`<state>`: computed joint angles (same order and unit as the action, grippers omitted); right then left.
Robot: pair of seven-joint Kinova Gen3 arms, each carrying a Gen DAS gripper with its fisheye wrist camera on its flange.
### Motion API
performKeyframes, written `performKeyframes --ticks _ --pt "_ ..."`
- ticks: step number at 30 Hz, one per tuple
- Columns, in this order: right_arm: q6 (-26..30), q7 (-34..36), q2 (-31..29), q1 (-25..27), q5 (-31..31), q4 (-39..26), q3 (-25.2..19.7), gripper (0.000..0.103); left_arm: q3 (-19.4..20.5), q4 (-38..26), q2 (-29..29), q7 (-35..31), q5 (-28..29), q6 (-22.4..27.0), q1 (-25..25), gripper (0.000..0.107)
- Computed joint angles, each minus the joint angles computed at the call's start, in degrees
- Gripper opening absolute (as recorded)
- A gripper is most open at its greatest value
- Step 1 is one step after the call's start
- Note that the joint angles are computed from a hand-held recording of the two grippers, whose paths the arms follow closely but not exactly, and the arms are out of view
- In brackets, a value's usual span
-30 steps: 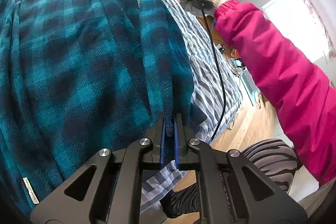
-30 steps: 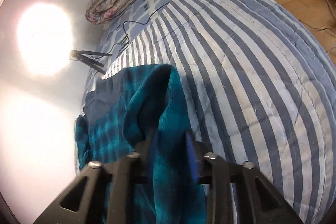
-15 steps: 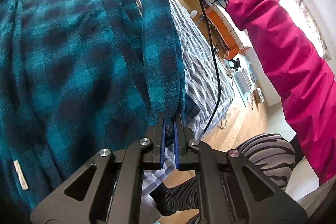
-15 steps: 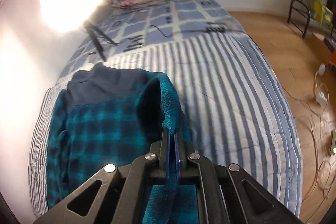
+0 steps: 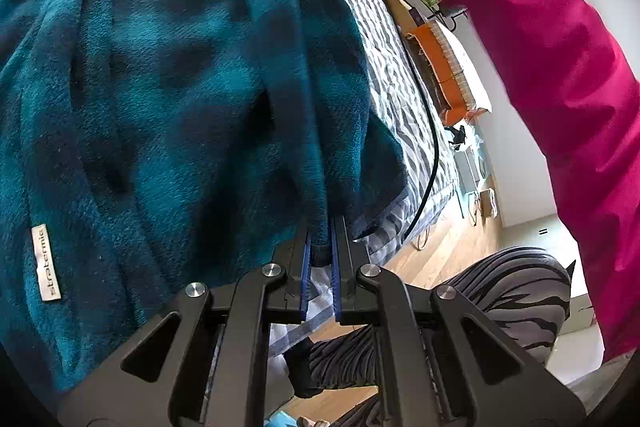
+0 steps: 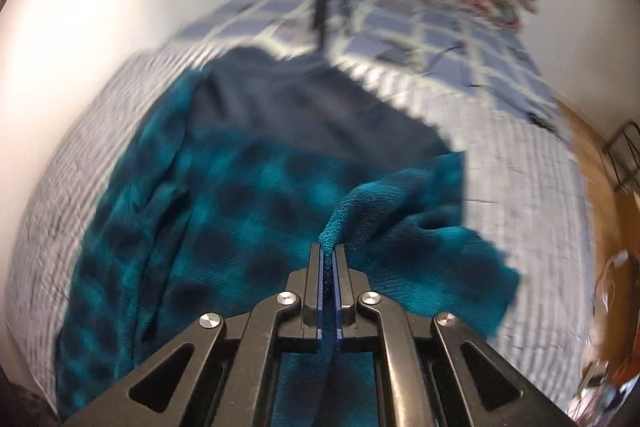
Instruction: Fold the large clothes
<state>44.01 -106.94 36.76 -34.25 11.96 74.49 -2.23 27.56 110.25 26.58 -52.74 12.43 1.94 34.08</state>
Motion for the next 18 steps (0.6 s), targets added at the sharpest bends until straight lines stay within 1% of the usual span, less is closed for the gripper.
performKeyframes --ticks 1,2,3,4,5,6,7,8,9,10,11,12,14,15,16,17,18 --pt "-0.3 0.5 0.6 0.4 -0.7 0.0 -0.6 0.007 0.2 0.2 -0.3 -0.5 0.2 0.2 -0.2 0.005" --pt "-0.8 1.6 1.0 1.9 -2.3 0.0 -2.1 0.017 -0.6 0.3 -0.9 -0.1 -0.2 0.7 0.3 0.008" --pt "-1.7 2.4 0.9 2.6 -4.0 0.5 -2.6 0.019 -2.0 0.2 -1.6 0.2 0.0 1.1 1.4 0.015" --pt "-3.6 2.9 0.0 4.2 -5.5 2.1 -3.8 0.021 -2.8 0.8 -2.4 0.6 0.3 0.8 2.0 0.019" --pt "-5.0 3.7 -1.0 5.4 -6.9 3.5 -4.5 0.023 -3.3 1.6 -3.2 1.0 0.6 0.0 2.3 0.026" --pt "-6.4 5.1 -2.5 7.1 -8.6 5.3 -5.5 0.023 -4.8 1.7 -3.7 1.1 1.2 -0.2 3.6 0.033" --pt "-8.0 6.0 -4.6 8.5 -10.0 7.6 -5.9 0.024 -7.4 2.0 -4.5 2.1 0.8 -0.2 5.8 0.035" --pt "-8.6 6.2 -6.2 8.8 -10.5 9.1 -5.6 0.024 -9.0 2.1 -4.7 3.0 0.5 -0.1 7.4 0.035" --pt "-9.4 6.0 -8.0 9.0 -10.5 11.1 -4.8 0.026 -10.1 1.9 -4.4 3.5 0.2 0.0 8.0 0.035" --pt "-10.4 6.4 -10.3 9.8 -11.2 13.6 -4.2 0.030 -10.1 2.1 -4.5 3.6 0.8 0.0 7.8 0.035" --pt "-11.1 7.4 -11.9 11.2 -12.6 15.4 -4.1 0.034 -9.0 2.5 -4.5 3.8 1.1 -0.7 6.9 0.035" --pt "-12.1 8.8 -13.6 13.6 -15.0 17.5 -4.6 0.035 -7.0 3.1 -4.4 3.8 0.8 -1.4 5.0 0.035" --pt "-13.9 10.3 -16.2 18.9 -19.6 21.1 -6.0 0.040 -5.8 3.6 -4.4 3.9 0.3 -1.6 3.7 0.035" --pt "-14.1 11.5 -16.6 21.6 -22.0 22.1 -7.1 0.042 -4.6 4.1 -4.5 3.8 0.1 -1.7 2.4 0.035" --pt "-13.8 12.7 -16.6 24.3 -24.3 22.5 -8.2 0.045 -3.3 4.3 -4.4 3.9 -0.1 -1.4 1.0 0.035" --pt "-13.1 13.8 -16.0 26.9 -26.6 22.5 -9.4 0.051 -2.6 3.3 -3.9 3.9 -0.2 -1.2 0.3 0.035" --pt "-12.4 15.9 -15.2 29.6 -29.0 22.0 -11.1 0.053 -2.6 2.7 -3.4 4.0 -0.1 -1.0 0.5 0.035"
